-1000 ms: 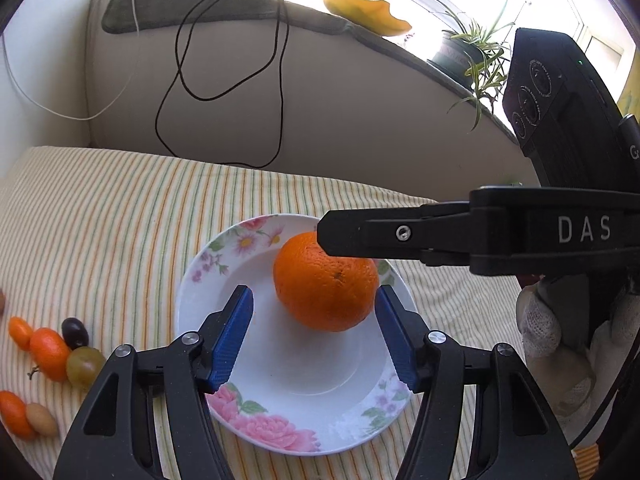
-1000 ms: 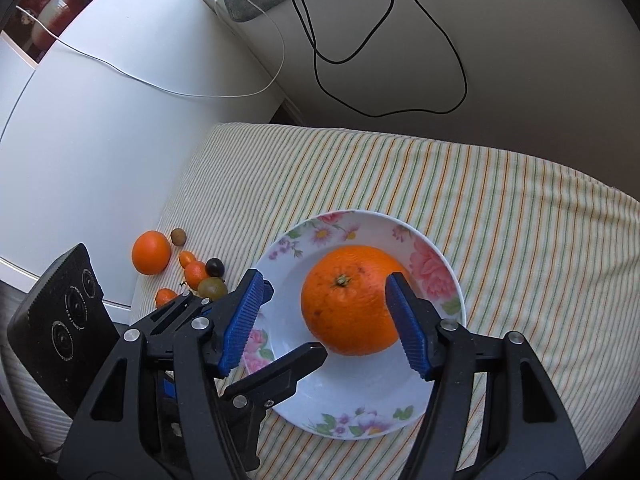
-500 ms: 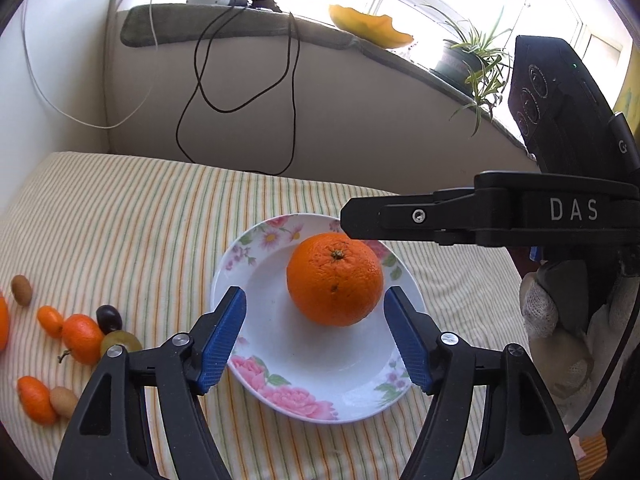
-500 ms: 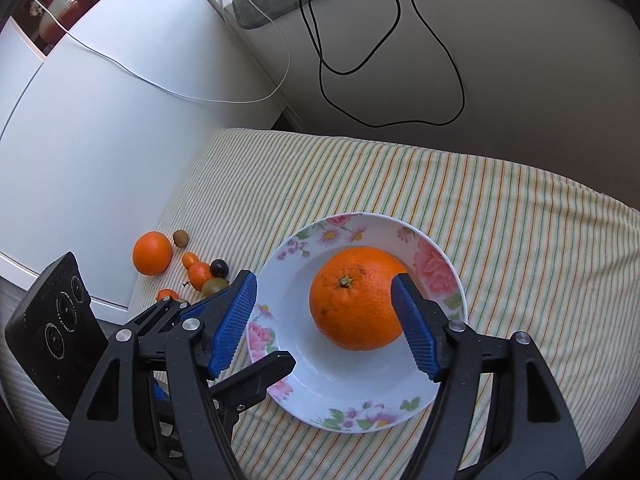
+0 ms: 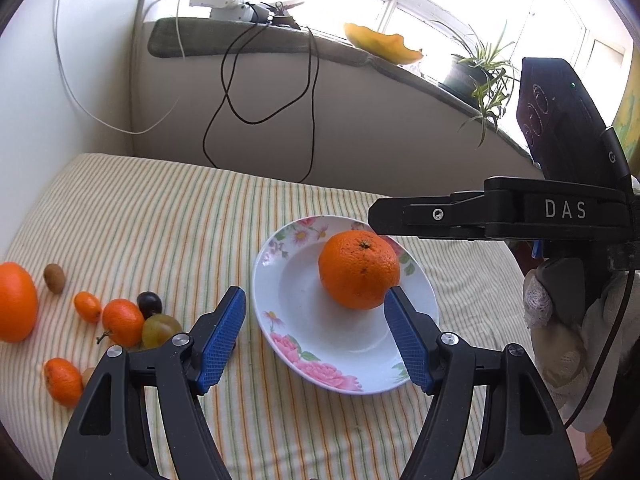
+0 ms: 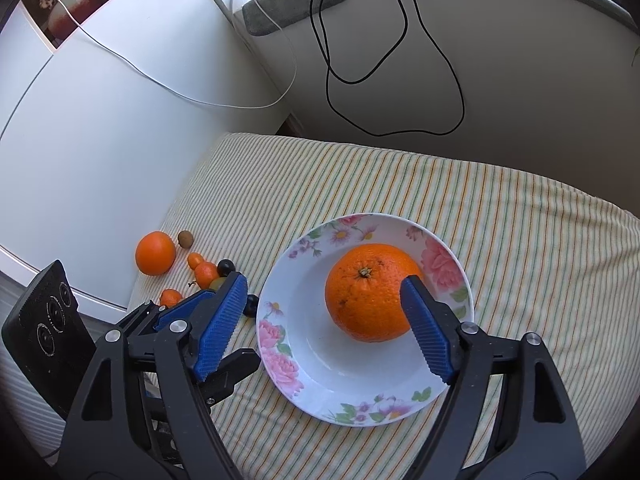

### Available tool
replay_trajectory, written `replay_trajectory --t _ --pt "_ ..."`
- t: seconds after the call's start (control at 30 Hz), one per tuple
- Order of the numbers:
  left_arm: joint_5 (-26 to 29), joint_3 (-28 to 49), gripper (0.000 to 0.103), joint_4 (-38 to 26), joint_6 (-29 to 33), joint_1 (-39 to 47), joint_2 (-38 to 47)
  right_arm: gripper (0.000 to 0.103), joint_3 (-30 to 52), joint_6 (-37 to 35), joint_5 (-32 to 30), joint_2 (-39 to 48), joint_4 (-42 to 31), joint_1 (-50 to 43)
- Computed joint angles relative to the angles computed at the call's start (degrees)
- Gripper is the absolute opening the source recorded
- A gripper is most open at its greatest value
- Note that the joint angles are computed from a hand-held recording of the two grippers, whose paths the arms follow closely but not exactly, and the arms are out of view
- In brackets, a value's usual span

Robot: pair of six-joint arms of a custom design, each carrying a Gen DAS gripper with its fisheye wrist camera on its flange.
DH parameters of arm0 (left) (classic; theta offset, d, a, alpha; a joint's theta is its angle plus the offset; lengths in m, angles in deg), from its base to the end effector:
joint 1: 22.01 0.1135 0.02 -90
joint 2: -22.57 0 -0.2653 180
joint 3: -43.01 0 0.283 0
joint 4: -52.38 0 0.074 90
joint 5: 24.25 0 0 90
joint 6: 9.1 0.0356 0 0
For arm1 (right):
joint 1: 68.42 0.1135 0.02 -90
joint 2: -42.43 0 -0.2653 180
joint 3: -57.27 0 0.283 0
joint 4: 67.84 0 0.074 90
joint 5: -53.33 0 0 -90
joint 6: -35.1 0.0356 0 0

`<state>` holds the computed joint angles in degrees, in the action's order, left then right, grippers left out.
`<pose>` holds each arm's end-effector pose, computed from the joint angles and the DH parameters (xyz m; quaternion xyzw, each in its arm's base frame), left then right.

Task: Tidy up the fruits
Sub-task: 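Open the right gripper and withdraw it from the orange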

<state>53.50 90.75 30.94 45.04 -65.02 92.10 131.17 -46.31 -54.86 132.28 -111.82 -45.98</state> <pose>0.2020 -0.1781 0.1825 0.0146 0.9135 -0.1750 0.3670 0.3150 0.1421 0.2077 -0.1557 0.9417 0.2156 0.2060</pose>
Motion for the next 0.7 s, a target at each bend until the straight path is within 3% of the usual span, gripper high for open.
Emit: replay_trajectory --t 0.37,0.7 --pt "-4.1 -5.5 0.072 -6.6 -0.9 0.9 -12.4 0.082 -0.5 0.2 3.6 -0.9 2.3 5.1" --pt "-6.2 -12.7 0.072 -19.2 -0.7 6.0 -32.2 0.082 -1.6 1.0 5.1 -1.1 6.2 9.9"
